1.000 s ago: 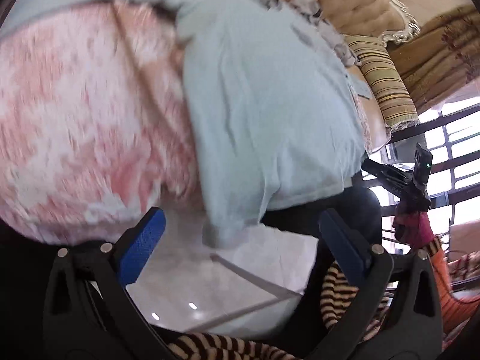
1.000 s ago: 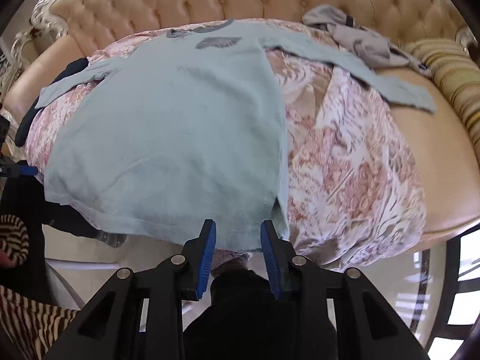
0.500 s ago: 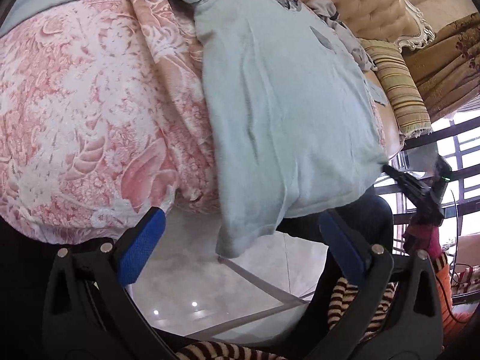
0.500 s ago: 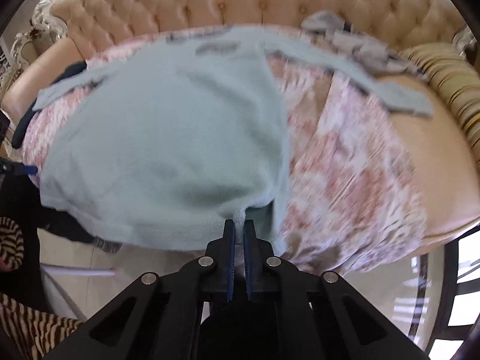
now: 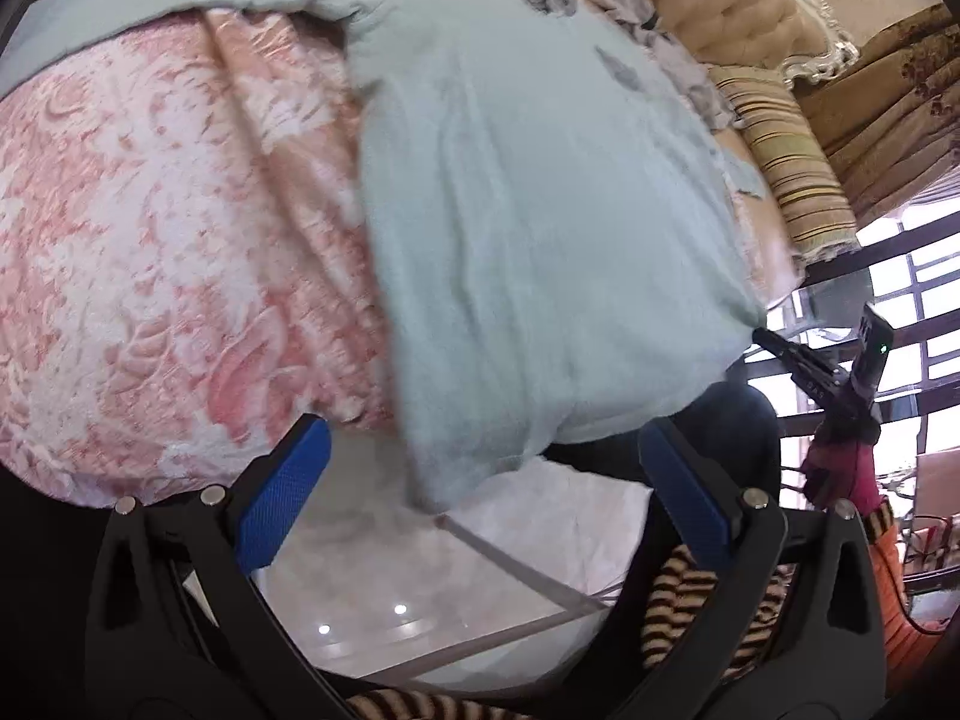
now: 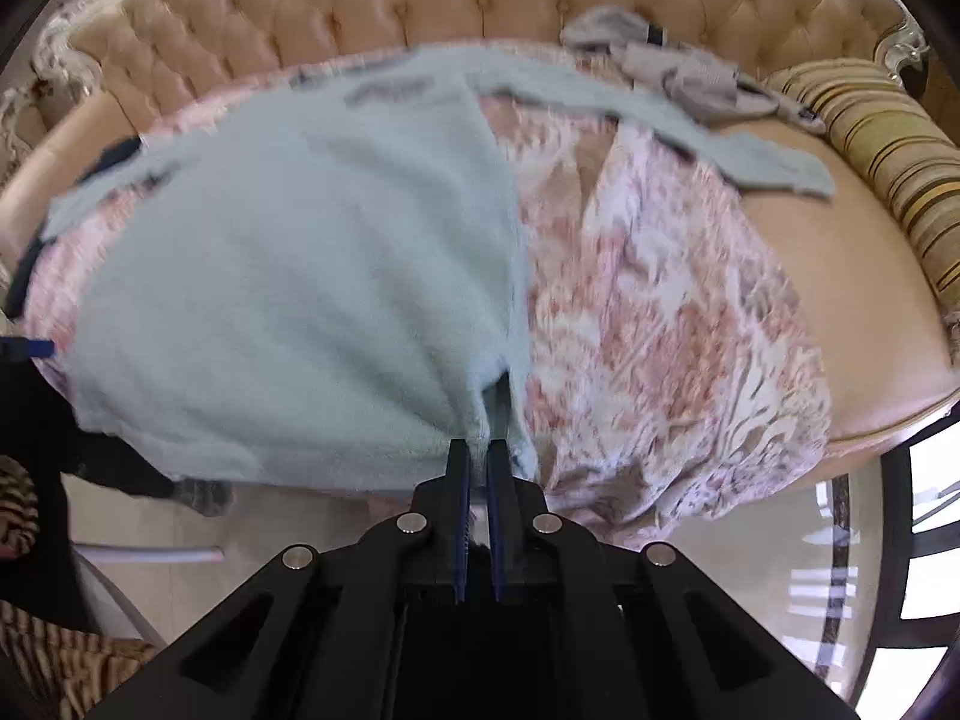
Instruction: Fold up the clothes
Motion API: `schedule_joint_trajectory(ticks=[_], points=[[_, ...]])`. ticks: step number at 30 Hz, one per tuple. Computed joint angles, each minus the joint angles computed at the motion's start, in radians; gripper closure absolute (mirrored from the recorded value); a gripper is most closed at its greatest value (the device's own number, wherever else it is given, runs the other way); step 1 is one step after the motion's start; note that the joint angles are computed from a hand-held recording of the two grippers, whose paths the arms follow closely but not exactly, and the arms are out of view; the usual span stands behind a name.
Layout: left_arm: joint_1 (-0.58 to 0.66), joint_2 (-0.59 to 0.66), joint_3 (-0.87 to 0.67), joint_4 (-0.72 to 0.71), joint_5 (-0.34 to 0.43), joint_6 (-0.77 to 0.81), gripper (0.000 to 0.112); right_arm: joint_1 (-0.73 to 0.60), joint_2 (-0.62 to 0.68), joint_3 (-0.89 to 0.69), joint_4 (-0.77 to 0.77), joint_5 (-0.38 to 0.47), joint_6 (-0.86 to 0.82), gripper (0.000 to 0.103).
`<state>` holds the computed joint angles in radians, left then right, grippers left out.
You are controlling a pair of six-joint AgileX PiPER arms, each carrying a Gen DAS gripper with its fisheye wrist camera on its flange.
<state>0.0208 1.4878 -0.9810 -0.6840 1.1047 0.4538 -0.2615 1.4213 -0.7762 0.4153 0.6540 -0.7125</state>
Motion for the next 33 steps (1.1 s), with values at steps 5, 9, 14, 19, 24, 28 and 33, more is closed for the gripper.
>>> schedule_joint_trajectory(ticks=[5, 9, 14, 19, 24, 28, 33], points=[[-0.127, 0.059, -0.069, 0.009, -0.045, -0.005, 0.009, -0.034, -0.011, -0.013, 0.047, 0.038, -0.028, 0.098], [-0.249, 0.164, -0.122, 0.11, -0.118, -0.049, 0.01, -0.024, -0.038, -0.017, 0.03, 0.048, -0.012, 0.098], [-0.34, 0.161, -0.146, 0.256, -0.133, -0.127, 0.01, -0.034, 0.044, -0.001, -0.027, -0.011, 0.056, 0.097], [-0.334, 0.121, -0.166, 0.26, -0.101, -0.151, 0.01, 0.054, 0.021, -0.034, -0.289, -0.029, 0.342, 0.052], [-0.433, 0.117, -0.242, 0.358, -0.137, -0.194, 0.01, 0.168, 0.019, -0.162, -0.207, -0.062, 0.264, 0.051], [-0.502, 0.248, -0.302, 0.461, -0.136, -0.27, 0.01, 0.312, 0.262, -0.402, -0.084, -0.042, 0.146, 0.041], [-0.577, 0.244, -0.268, 0.609, -0.179, -0.326, 0.01, 0.367, 0.535, -0.653, -0.007, 0.057, 0.029, 0.018]])
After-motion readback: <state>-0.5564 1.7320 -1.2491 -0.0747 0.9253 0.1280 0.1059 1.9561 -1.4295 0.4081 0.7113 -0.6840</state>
